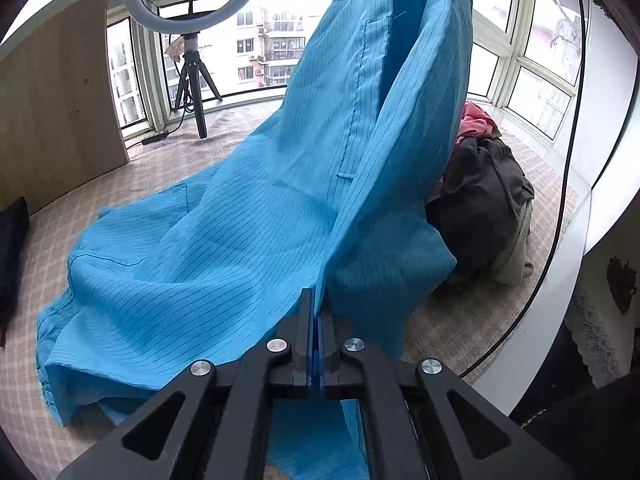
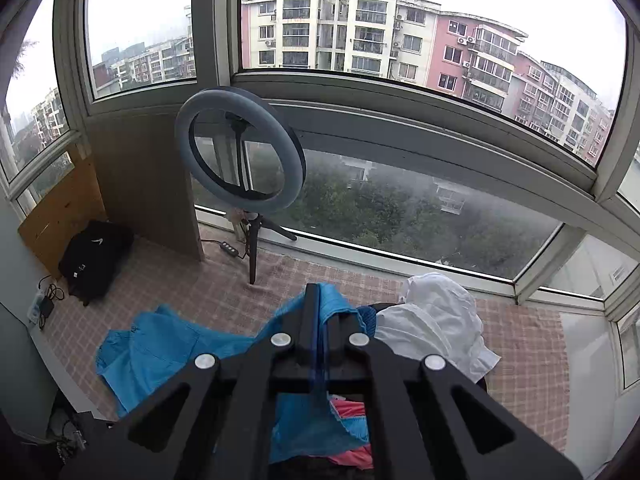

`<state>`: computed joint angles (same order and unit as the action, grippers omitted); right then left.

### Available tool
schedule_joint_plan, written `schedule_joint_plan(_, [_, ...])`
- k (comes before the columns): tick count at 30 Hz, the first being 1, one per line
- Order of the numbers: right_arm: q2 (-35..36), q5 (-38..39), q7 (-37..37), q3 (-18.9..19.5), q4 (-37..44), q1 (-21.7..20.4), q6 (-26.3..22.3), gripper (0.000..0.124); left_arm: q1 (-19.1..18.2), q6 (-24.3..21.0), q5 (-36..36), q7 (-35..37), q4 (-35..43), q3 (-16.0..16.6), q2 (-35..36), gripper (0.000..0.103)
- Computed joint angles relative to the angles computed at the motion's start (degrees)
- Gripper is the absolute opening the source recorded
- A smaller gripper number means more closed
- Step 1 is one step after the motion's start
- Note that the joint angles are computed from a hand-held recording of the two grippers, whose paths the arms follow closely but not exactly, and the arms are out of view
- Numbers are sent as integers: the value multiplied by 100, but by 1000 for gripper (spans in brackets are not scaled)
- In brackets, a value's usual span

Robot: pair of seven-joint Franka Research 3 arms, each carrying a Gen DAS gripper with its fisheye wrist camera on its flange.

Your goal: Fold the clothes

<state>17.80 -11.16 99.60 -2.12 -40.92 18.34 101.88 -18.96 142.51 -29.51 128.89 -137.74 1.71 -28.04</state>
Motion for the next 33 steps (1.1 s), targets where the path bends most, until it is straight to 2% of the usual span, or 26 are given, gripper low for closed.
schedule_joint_plan(1, [54, -24, -29, -3, 94, 14, -60, 1, -56, 64, -74, 104, -100, 22, -101, 5])
schedule_joint_plan(3, [200, -74, -94, -31, 363, 43, -231, 1, -42, 496, 28, 116, -373, -110, -317, 10])
schedule_joint_plan(6, [413, -60, -149, -91, 782, 37, -535, 1, 3, 1111, 434, -141, -659, -238, -436, 25])
schedule_joint_plan(8, [276, 96, -97, -83, 574, -42, -456, 1, -15, 1287, 694, -304, -698, -221, -369, 25])
schedule_joint_plan(11, [-65, 104, -26, -69, -7, -95, -142, 1, -203, 1318, 898, -301, -640, -38, -223, 25])
schedule_joint_plan(15, [-377, 255, 65, 14, -489, -230, 211, 1, -244, 1426, 1160, -288, -508, -9, 31, 30])
schedule_joint_plan(18, [-543, 299, 65, 73, -711, -281, 381, 1, -309, 1402, 1102, -253, -369, 83, 196, 30])
schedule_joint_plan(24, [-537, 158, 80, 110, -643, -254, 245, 1, -491, 1060, 582, 188, -246, 279, 174, 27])
schedule_joint_plan(29, [-374, 50, 120, 91, -343, -206, 73, 1, -446, 725, 275, 477, -242, 260, 97, 26])
schedule_joint_plan(33, [-246, 24, 93, 66, -127, -151, 6, 1, -336, 676, 134, 515, -223, 179, 112, 9])
